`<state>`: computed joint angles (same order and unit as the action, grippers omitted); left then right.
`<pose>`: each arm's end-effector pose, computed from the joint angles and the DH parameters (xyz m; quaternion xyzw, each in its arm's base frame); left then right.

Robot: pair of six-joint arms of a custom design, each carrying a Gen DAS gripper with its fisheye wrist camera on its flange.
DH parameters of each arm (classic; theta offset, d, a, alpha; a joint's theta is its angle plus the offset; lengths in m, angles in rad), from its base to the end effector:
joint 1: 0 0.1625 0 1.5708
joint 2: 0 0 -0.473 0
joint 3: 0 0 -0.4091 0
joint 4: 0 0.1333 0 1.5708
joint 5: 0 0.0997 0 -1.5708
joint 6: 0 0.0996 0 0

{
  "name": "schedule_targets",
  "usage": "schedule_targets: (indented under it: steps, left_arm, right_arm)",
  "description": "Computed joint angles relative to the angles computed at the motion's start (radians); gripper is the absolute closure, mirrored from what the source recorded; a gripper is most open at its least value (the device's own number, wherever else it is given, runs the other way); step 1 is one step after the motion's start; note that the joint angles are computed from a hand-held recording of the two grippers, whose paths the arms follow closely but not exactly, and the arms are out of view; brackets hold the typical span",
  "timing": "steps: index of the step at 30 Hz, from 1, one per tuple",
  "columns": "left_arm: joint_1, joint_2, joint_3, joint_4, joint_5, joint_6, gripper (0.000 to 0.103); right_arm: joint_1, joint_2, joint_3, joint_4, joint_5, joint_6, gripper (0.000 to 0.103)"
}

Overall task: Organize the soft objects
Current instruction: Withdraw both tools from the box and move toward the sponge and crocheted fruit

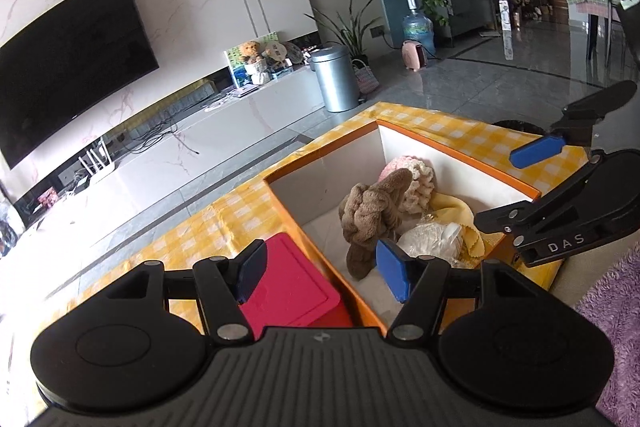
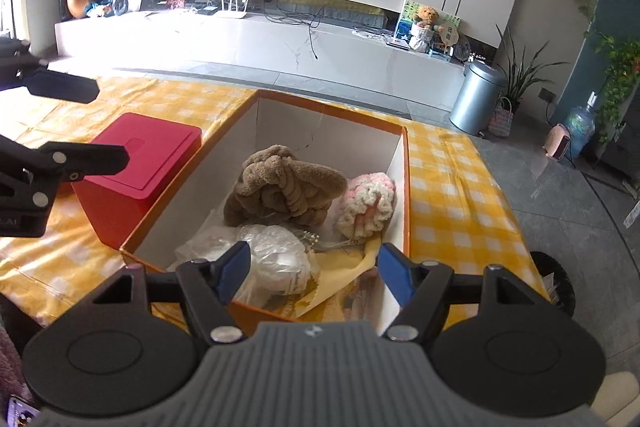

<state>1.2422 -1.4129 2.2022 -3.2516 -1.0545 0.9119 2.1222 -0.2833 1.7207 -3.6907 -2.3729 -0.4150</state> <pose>0.0138 -0.5251 0.3624 0.4175 0.7739 -0.3330 0.3405 0.3824 -0.5040 -0.1016 0.2874 -0.8289 0.3325 0.3460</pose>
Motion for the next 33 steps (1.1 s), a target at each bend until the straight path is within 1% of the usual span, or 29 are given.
schedule_targets:
  steps: [6, 11, 13, 15, 18, 21, 24, 30, 33]
  left_arm:
    - [0.015, -0.066, 0.048, -0.023, 0.05, -0.089, 0.029]
    - [0.03, -0.123, 0.076, -0.003, 0.093, -0.149, 0.029]
    - [0.039, -0.141, 0.081, 0.003, 0.105, -0.163, 0.029]
    - [0.047, -0.159, 0.084, 0.023, 0.114, -0.184, 0.029]
    - [0.07, -0.188, 0.087, 0.063, 0.108, -0.204, 0.029]
    - [0.086, -0.203, 0.093, 0.071, 0.125, -0.201, 0.029]
    - [0.105, -0.222, 0.084, 0.122, 0.131, -0.226, 0.029]
    - [0.16, -0.249, 0.058, 0.191, 0.114, -0.256, 0.029]
    - [0.19, -0.255, 0.036, 0.217, 0.09, -0.259, 0.029]
  right_arm:
    - [0.03, 0.03, 0.033, -0.049, 0.007, 0.134, 0.032]
    - [0.057, 0.077, 0.028, -0.082, -0.007, 0.195, 0.032]
    - [0.069, 0.089, 0.023, -0.07, -0.008, 0.227, 0.032]
    - [0.076, 0.094, 0.021, -0.047, 0.002, 0.281, 0.032]
    - [0.089, 0.103, 0.012, -0.006, 0.013, 0.343, 0.032]
    - [0.11, 0.124, -0.011, 0.022, 0.0, 0.338, 0.032]
    - [0.126, 0.138, -0.035, 0.059, 0.009, 0.331, 0.032]
    - [0.146, 0.176, -0.111, 0.13, 0.034, 0.291, 0.033]
    - [0.152, 0.196, -0.157, 0.177, 0.058, 0.284, 0.033]
